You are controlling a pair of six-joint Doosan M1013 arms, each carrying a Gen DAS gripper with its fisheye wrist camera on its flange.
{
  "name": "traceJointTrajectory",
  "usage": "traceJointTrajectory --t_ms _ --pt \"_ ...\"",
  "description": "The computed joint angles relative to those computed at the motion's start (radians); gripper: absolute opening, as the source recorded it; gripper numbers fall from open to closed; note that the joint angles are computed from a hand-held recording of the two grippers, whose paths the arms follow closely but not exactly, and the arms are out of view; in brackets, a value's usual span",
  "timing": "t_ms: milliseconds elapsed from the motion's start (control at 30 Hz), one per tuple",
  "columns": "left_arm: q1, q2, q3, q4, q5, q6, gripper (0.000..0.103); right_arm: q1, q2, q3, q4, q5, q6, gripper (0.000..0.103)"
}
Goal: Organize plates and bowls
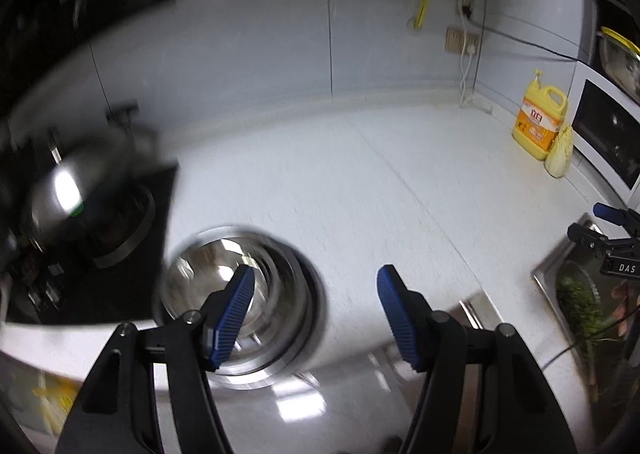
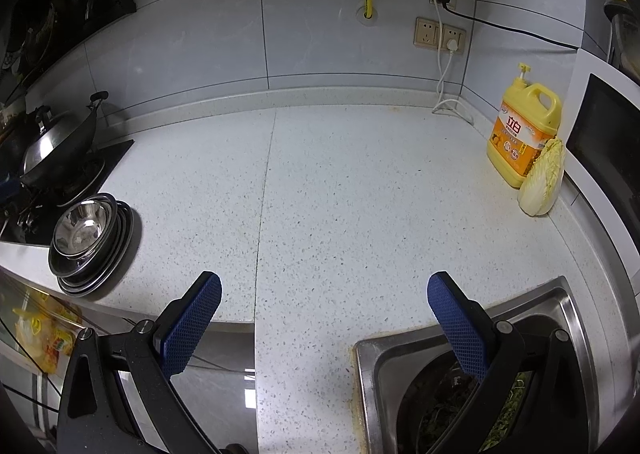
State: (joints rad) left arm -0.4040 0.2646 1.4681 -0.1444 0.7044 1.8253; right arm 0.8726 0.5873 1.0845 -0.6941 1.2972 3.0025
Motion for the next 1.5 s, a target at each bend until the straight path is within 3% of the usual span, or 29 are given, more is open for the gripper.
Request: traceJointTrajectory --t_ms 100,333,1500 --pt "0.010 0.017 -0.008 -0.013 0.062 -0.028 0.062 -0.002 0.005 -0.007 0.014 0.009 -0.014 0.102" --pt "0.009 0.019 0.007 0.015 0.090 -0.070 0.062 -0.004 0.007 -0.010 0.029 0.014 -0.018 0.102" --pt "0.003 -0.011 0.042 0.018 0.003 -0.067 0.062 -0.004 0.012 -0.018 0.028 0.016 -0.029 0.102"
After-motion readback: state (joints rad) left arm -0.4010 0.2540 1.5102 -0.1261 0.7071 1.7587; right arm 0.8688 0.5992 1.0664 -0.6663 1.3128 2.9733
